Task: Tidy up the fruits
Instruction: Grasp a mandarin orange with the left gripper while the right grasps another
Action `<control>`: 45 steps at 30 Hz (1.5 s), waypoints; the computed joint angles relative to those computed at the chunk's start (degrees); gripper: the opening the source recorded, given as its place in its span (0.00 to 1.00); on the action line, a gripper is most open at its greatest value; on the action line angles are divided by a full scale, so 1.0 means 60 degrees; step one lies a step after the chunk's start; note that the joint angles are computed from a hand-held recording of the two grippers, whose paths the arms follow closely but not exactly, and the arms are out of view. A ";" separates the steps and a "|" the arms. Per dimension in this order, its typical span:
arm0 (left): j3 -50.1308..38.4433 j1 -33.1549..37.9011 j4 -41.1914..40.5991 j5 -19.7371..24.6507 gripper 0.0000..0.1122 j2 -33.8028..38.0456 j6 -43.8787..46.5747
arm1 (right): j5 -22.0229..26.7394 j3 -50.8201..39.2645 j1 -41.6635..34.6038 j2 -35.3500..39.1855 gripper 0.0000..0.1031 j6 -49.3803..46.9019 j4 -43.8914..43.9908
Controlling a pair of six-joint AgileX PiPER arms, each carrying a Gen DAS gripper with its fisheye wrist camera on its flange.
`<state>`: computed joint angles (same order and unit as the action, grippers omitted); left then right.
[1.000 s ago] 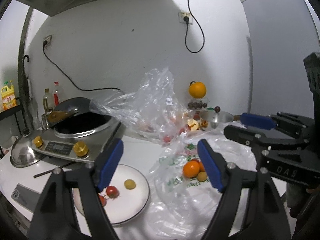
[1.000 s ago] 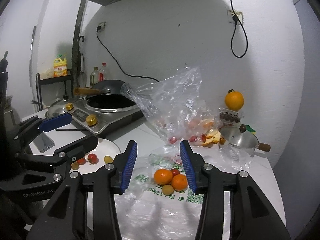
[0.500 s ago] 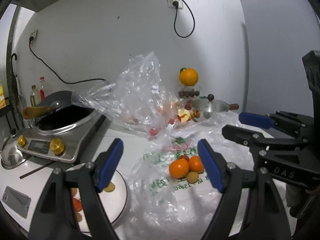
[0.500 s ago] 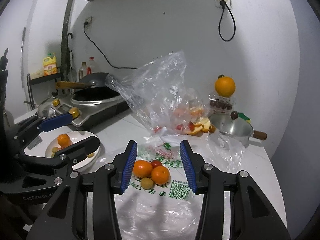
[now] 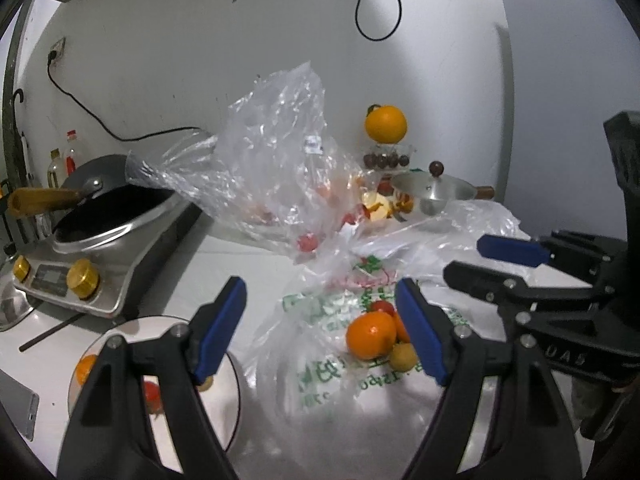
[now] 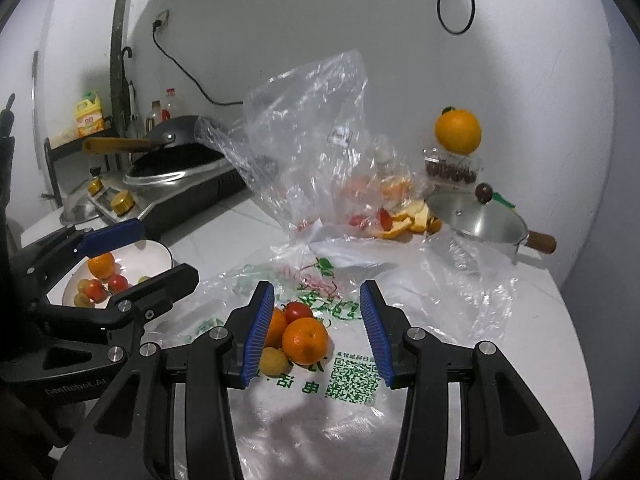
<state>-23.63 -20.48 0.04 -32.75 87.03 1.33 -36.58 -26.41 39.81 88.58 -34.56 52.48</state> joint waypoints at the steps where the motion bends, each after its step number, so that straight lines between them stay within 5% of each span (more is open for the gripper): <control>1: -0.0061 0.0044 0.0096 -0.0017 0.69 0.0100 -0.0070 | 0.0160 -0.0112 -0.0173 0.0151 0.46 0.0098 -0.0175; 18: -0.0839 0.0383 0.1033 0.0407 0.69 0.1213 -0.0795 | 0.2128 -0.1436 -0.1437 0.1712 0.46 0.0394 -0.0592; 30: -0.0874 0.0199 -0.0067 0.0679 0.69 0.1270 0.0167 | 0.3267 -0.2070 -0.1985 0.2320 0.45 0.1044 -0.1330; 45: -0.1661 -0.0928 -0.1922 0.1743 0.69 0.1541 0.1747 | 0.1592 -0.0130 -0.2223 0.0665 0.39 0.3414 -0.3629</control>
